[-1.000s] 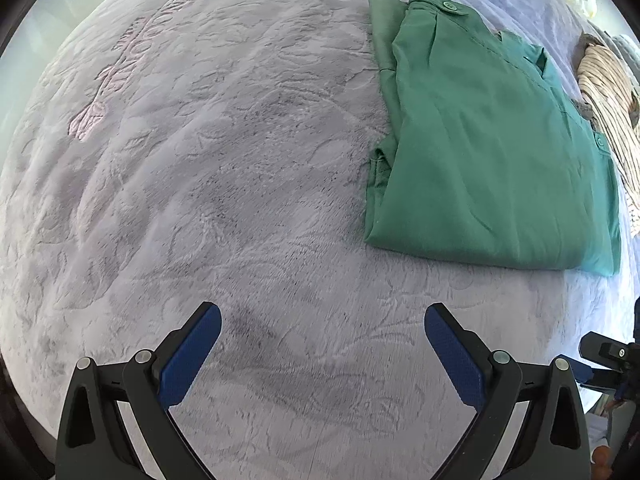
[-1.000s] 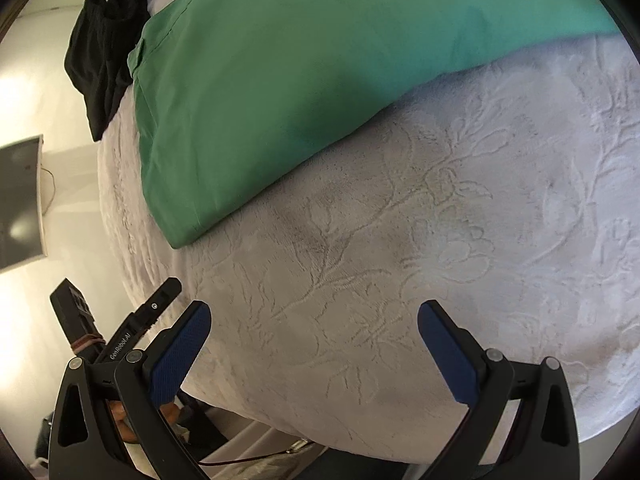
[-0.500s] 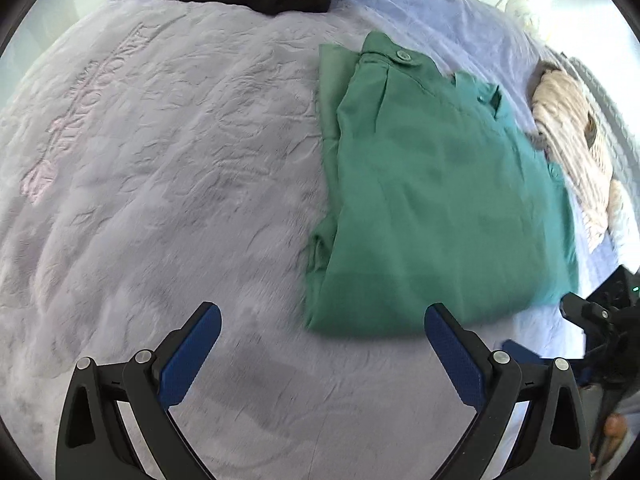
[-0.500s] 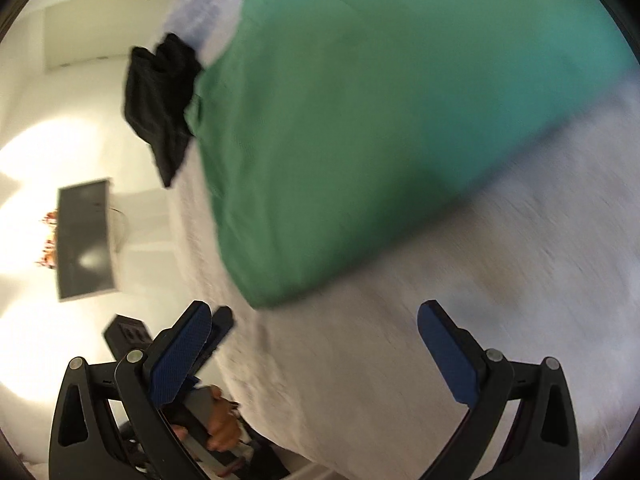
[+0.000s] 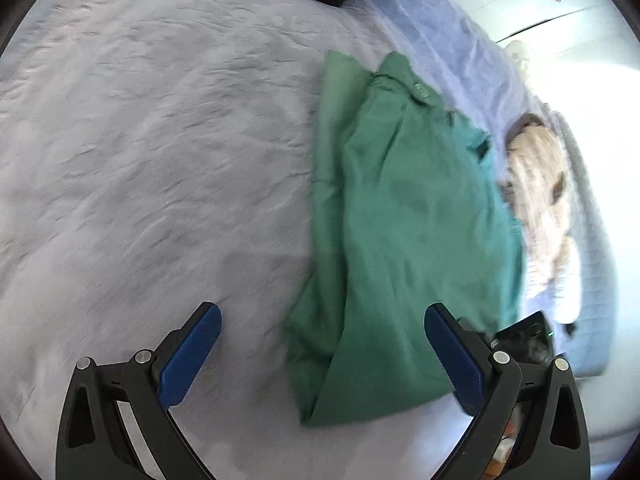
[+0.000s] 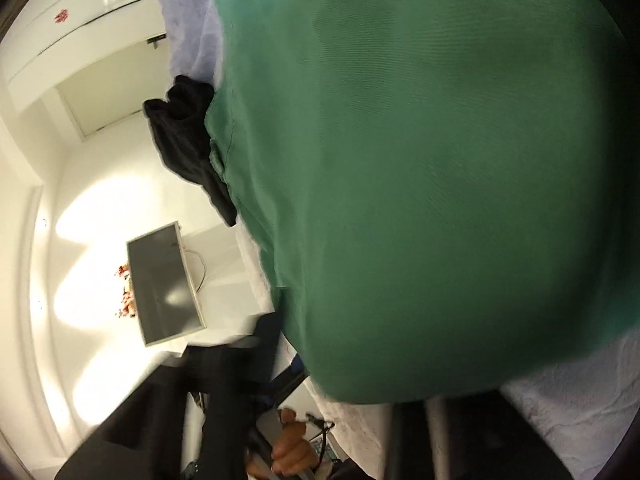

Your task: Fold large clothes

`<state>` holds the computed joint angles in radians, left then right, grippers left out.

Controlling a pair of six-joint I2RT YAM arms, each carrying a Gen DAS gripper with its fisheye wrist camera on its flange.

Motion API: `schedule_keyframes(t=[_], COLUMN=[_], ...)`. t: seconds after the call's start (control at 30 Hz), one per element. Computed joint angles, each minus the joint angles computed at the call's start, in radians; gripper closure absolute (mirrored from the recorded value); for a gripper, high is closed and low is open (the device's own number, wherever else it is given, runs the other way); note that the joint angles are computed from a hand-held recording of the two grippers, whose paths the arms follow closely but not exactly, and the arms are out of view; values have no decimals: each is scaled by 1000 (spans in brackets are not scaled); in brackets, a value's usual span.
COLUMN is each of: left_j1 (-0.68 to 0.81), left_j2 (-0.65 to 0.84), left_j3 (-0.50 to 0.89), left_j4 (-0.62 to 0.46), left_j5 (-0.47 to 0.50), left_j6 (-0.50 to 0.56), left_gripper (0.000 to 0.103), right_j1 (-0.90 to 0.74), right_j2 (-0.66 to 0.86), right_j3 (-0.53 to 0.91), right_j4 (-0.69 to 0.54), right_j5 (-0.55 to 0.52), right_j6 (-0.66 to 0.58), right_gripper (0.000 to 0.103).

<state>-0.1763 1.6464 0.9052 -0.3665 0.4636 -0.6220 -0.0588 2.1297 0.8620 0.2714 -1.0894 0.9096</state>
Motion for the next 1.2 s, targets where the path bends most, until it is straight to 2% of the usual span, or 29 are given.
schedule_keyframes(t=[0.07,0.13,0.27,0.37,0.5,0.63,0.67,0.7,0.73,0.77,0.8,0.83,0.87,0.9,0.93,0.97,1.1,1.2], left_j1=[7,16,-8,-48,-107,-144,-152,-163,-175,-182,-182,-175,-173,-173,-189,-198,-257,-312], left_j2=[53,127,240,313,370,372,378,387,389,389,381,368,358,347,332,314,261,270], left_j3=[37,86,175,262,348,364,379,397,414,423,417,399,390,384,392,391,445,571], left_j4=[37,105,168,116,39,6,-7,-28,-56,-72,-73,-51,-35,-30,-40,-46,-62,-116], left_j5=[63,181,276,242,136,52,34,3,-37,-63,-72,-55,-43,-41,-70,-87,-137,-185], left_j6=[-18,-38,-71,-64,-51,-40,-40,-34,-21,-13,-7,-12,-23,-30,-30,-22,-48,-64], left_gripper=[1,1,1,1,1,2,8,19,27,46,64,72,82,83,84,86,86,86], right_j1=[-8,-16,-25,-25,-29,-54,-67,-82,-96,-115,-129,-141,-156,-165,-176,-179,-172,-133], right_j2=[-29,-62,-114,-118,-67,2,12,17,22,25,17,0,-20,-39,-52,-52,59,175], right_j3=[7,33,104,150,214,335,365,396,428,468,493,519,542,558,572,596,712,756], right_j4=[-19,-82,-326,-461,-654,-1011,-1101,-1179,-1250,-1319,-1346,-1351,-1336,-1317,-1286,-1257,-1234,-1231], right_j5=[-26,-47,-52,-51,-48,27,55,84,113,151,182,220,262,300,335,374,449,526], right_j6=[-31,-87,-315,-432,-568,-822,-892,-957,-1018,-1082,-1111,-1122,-1127,-1127,-1120,-1105,-1096,-1097], right_gripper=[95,95,95,95,94,91,90,90,82,62,51,45,47,53,81,101,100,101])
